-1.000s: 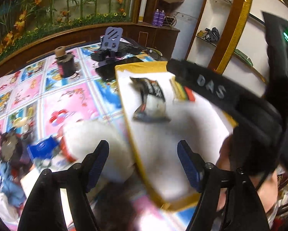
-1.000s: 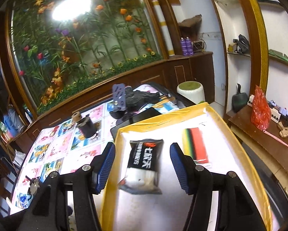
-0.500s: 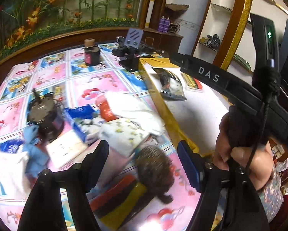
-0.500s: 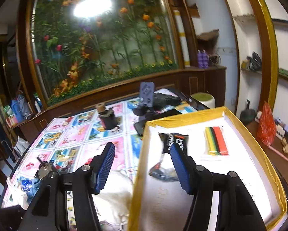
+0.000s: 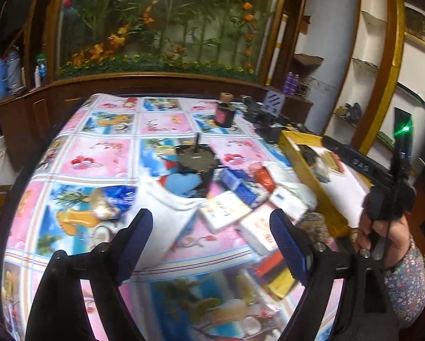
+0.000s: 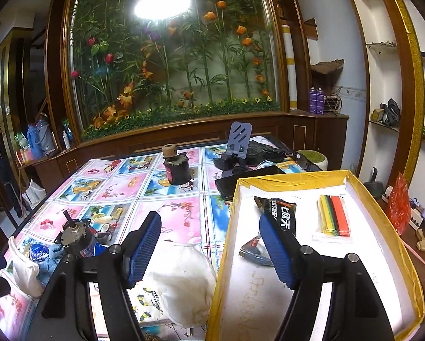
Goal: Organize soft objects
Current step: 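Withdraw both tools from the box back toward the item pile, then grasp the white towel with left tool while right tool grasps brown knitted hat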
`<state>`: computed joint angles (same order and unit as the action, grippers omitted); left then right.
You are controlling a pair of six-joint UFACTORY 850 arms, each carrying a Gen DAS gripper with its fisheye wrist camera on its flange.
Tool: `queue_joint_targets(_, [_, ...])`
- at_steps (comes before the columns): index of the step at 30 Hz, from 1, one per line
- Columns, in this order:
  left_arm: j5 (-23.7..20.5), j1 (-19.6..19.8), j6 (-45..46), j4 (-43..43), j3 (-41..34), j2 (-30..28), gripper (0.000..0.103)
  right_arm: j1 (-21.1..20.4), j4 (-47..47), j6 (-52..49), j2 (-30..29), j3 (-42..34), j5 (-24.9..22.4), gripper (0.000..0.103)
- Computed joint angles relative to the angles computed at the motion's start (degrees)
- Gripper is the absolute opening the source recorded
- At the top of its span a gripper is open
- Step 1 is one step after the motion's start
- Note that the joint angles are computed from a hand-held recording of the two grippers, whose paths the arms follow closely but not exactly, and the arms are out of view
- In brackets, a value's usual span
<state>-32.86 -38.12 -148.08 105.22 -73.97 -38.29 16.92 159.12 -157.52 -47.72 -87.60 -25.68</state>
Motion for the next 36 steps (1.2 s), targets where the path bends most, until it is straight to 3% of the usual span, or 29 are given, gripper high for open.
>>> queue_joint_targets(5, [1.7,2.1,2.3,-7.7,0.3,-0.3,0.084,-0.1,-1.1,1.0,0.0,0.2,-0.3,0.076])
queue_joint_targets(9, [5.2,3.7,11.9,-19.0,-2.0,-2.2,0.084,0.0,-0.9,0.2,0.1,0.5,-1.0,0.076])
queue_joint_targets(13, [7.9,4.8,15.5,-24.4,-2.0,-2.6,0.081,0.2,-1.0,0.4,0.3,0.6,-1.2,0.076])
queue_joint_targets(14, [8.7,5.2,17.5,-26.8,-2.3,-3.0,0.073,0.2,-1.3,0.7,0.3,0.7,-1.3,0.076])
queue_joint_targets(16, [11.2,6.2,22.8,-32.6,-3.1,-3.9,0.032,0.2,-2.4,1.7,0.3,0.7,-1.5,0.076])
queue_joint_targets(17, [12.2,6.5,23.4,-33.4,-3.1,-4.1,0.031,0.1,-4.2,3.3,0.3,0.7,-1.8,0.076])
queue_joint_targets(21, [11.5,6.1,20.2,-29.4,-2.9,-3.8,0.022,-0.4,-11.5,10.0,0.3,0.6,-2.9,0.076])
queue_joint_targets(26, [6.0,3.9,7.6,-15.2,-0.7,-1.6,0.022,-0.9,-21.9,18.4,0.7,1.4,-5.7,0.076])
queue_joint_targets(31, [4.0,2.9,5.0,-10.2,-0.7,-1.4,0.022,-1.2,-35.5,29.4,0.3,0.8,-6.6,0.079])
queue_joint_targets(36, [1.7,2.1,1.6,-5.1,0.1,-0.8,0.022,-0.4,-36.0,26.6,1.8,3.9,-6.6,0.079])
